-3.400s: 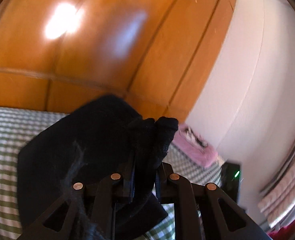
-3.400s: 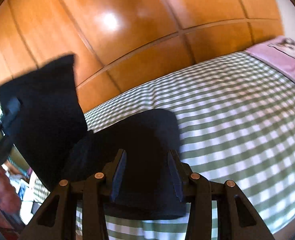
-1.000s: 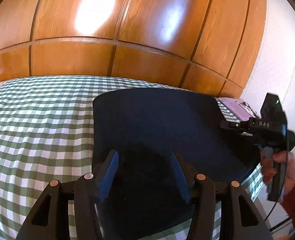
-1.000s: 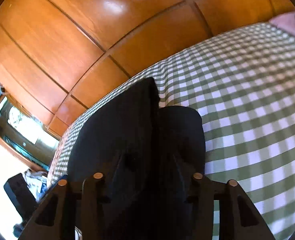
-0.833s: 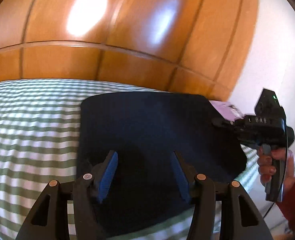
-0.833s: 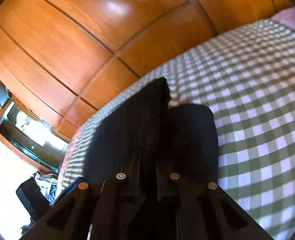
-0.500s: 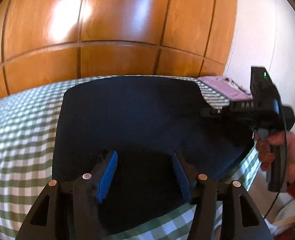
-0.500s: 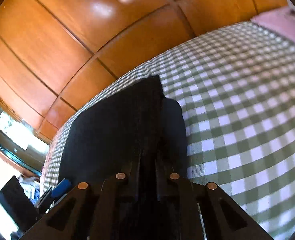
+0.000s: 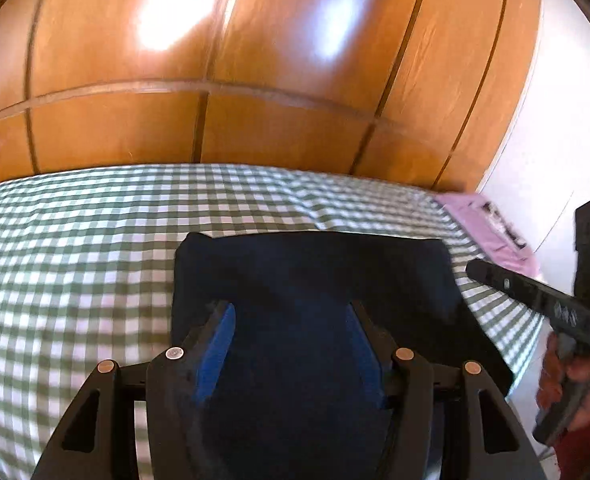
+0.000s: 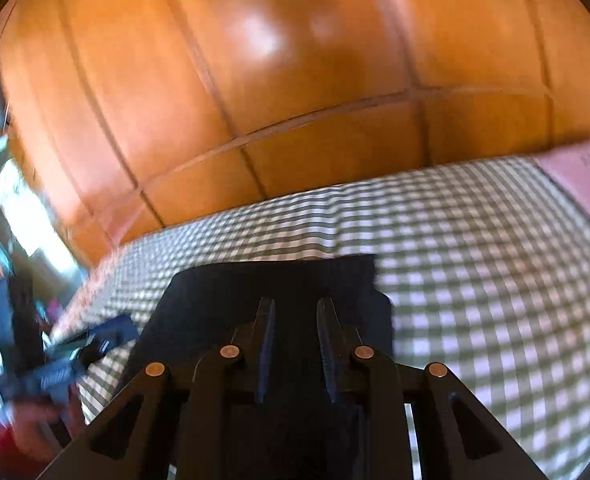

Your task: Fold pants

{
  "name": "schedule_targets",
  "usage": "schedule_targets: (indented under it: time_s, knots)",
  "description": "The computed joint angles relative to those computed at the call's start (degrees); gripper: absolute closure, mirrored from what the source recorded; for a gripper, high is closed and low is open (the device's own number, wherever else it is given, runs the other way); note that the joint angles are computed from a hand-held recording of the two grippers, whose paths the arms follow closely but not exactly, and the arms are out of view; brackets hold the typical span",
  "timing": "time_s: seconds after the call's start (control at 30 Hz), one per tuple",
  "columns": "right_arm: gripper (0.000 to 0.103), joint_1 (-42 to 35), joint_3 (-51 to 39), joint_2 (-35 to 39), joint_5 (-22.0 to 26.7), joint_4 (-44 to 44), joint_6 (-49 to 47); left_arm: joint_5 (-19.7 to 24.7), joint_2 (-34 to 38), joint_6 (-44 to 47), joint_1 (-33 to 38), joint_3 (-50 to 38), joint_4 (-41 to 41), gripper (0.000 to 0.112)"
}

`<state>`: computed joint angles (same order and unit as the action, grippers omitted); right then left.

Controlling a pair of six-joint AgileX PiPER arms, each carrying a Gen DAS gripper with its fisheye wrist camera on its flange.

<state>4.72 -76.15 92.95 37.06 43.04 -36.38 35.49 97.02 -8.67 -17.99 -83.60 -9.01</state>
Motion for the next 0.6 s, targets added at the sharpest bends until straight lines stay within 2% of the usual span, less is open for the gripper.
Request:
schedule_targets:
  time_s: [0.07,0.13,0.2,0.27,0.4,0.5,0.6]
  knots:
    - [0.08,3.7,-4.81,4.05,0.68,-9.07,6.31,4.44,4.97,-2.32,-0.6,-6.08,3.09,0.056]
    - [0.08,6.58,-9.37,8.46,0.73,-19.77,15.23,6.65,9.0,-4.16,-1.56,-10.63,7.28,0.056]
    - [0.086,7.32,-12.39,12.07,1.1,-25.71,20.38,8.13,11.93,-5.11,-1.95,-13.58,10.0,0.056]
    - [0.089,6.04,-13.24,14.07,0.85,-23.2,19.85,7.32,13.29,-4.54,-1.25,-13.99,8.6,0.053]
    - [0.103,3.68,-10.25,15.48,-3.77,-14.1,14.12,3.93,15.21,-2.03,1.14,-13.01,2.24,0.052]
    - [0.103,1.38,-6.33,14.19,-5.15,-3.89,7.01,2.84,14.86,-1.11,1.56,-11.95,1.39,0.052]
    - [0.103,1.01,-4.64,13.23,-6.13,-1.1,3.86,1.9,13.76,-0.62,1.68,-10.76,1.13,0.052]
